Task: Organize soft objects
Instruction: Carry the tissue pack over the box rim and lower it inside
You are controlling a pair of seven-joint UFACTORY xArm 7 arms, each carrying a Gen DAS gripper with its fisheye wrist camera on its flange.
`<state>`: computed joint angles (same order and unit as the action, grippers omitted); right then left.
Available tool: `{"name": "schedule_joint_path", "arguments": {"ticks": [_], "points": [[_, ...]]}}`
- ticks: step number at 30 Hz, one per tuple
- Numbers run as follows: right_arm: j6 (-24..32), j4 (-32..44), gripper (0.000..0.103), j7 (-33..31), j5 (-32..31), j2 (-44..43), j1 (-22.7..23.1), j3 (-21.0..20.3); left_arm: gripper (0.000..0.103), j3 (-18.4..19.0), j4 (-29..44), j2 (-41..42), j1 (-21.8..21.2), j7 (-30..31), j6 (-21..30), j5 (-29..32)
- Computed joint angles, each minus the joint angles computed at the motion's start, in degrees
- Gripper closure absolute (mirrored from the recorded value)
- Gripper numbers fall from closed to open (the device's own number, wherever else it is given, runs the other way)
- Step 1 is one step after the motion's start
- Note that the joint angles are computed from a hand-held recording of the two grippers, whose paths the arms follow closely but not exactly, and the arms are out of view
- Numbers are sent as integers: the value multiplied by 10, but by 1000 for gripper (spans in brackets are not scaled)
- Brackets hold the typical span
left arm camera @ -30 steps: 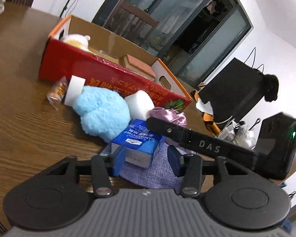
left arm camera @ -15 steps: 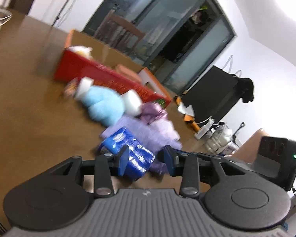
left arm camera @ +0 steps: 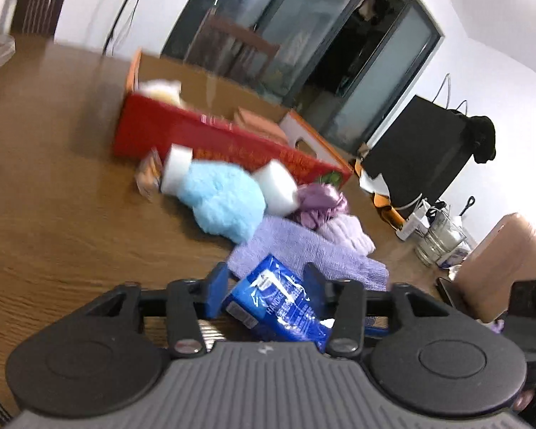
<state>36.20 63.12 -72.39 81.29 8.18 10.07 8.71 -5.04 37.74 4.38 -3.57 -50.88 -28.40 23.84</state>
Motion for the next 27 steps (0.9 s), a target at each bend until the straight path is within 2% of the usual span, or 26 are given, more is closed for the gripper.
{"name": "schedule_joint_path", "arguments": {"ticks": [2,5,8,9,12,14,18,21,22,23,24,27], "points": [[7,4,68,8,17,8,-2,1,69,27,-5,-11,-23,-29,18,25],[15,2,71,9,12,5,-5,-1,70,-15,-64,-66,-30,28,35,-79],[43,-10,72,10,-19,-13,-13,-9,70,5,-121,-121,-71,9,33,-84],[46,-15,72,7,-23,-18,-15,-11,68,1,-138,-135,-77,21,22,-103],[46,-20,72,2,-34,-25,-15,-15,65,-62,-157,-159,-55,113,10,-236],[48,-13,72,10,-38,-16,-15,-16,64,-65,-144,-152,-57,139,19,-266],[38,-5,72,18,-39,-1,-14,-11,64,-23,-115,-124,-88,133,49,-247],[34,5,72,22,-35,10,-15,-7,64,22,-105,-105,-110,80,47,-173],[34,10,72,23,-36,15,-16,-6,66,30,-102,-99,-112,63,45,-149],[40,17,75,28,-42,22,-17,-5,74,37,-99,-94,-117,57,41,-142],[47,24,78,29,-48,29,-19,-3,77,20,-97,-95,-103,65,48,-158],[35,35,82,21,-64,31,-16,4,78,-18,-88,-107,-87,122,64,-236]]}}
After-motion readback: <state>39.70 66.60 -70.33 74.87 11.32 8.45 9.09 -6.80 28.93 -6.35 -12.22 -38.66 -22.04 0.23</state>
